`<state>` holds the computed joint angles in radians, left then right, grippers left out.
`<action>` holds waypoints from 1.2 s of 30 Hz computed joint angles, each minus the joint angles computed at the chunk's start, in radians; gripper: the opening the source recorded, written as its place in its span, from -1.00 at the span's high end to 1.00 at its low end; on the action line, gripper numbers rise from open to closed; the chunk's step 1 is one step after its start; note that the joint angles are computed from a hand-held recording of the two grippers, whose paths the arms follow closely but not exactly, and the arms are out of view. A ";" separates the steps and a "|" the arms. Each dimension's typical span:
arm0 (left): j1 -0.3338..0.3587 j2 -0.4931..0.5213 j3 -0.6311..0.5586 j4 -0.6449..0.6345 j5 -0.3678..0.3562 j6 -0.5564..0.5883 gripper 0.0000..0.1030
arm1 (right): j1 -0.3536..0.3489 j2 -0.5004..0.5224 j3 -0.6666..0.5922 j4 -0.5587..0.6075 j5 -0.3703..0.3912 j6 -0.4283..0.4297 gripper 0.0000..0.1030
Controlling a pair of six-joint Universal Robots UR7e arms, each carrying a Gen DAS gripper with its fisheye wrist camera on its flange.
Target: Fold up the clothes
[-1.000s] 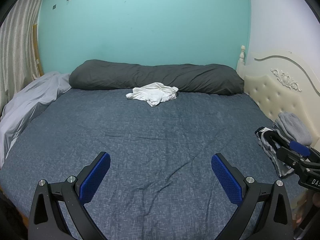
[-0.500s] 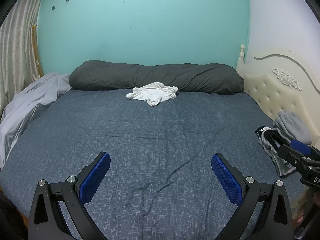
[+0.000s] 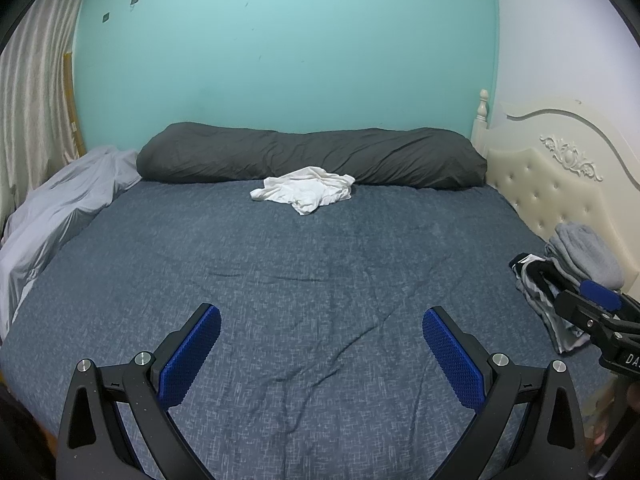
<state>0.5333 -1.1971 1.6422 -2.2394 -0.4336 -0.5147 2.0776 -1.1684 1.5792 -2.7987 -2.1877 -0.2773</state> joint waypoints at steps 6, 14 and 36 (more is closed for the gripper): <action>0.005 0.003 -0.007 0.024 0.010 -0.024 -1.00 | -0.004 0.000 -0.001 0.005 0.004 0.002 -0.88; 0.035 0.012 -0.024 0.023 0.007 -0.030 -1.00 | -0.023 0.018 -0.022 0.026 0.018 0.006 -0.88; 0.341 0.314 -0.325 -0.443 -0.133 0.460 -1.00 | -0.213 0.343 -0.388 0.141 0.129 -0.073 -0.88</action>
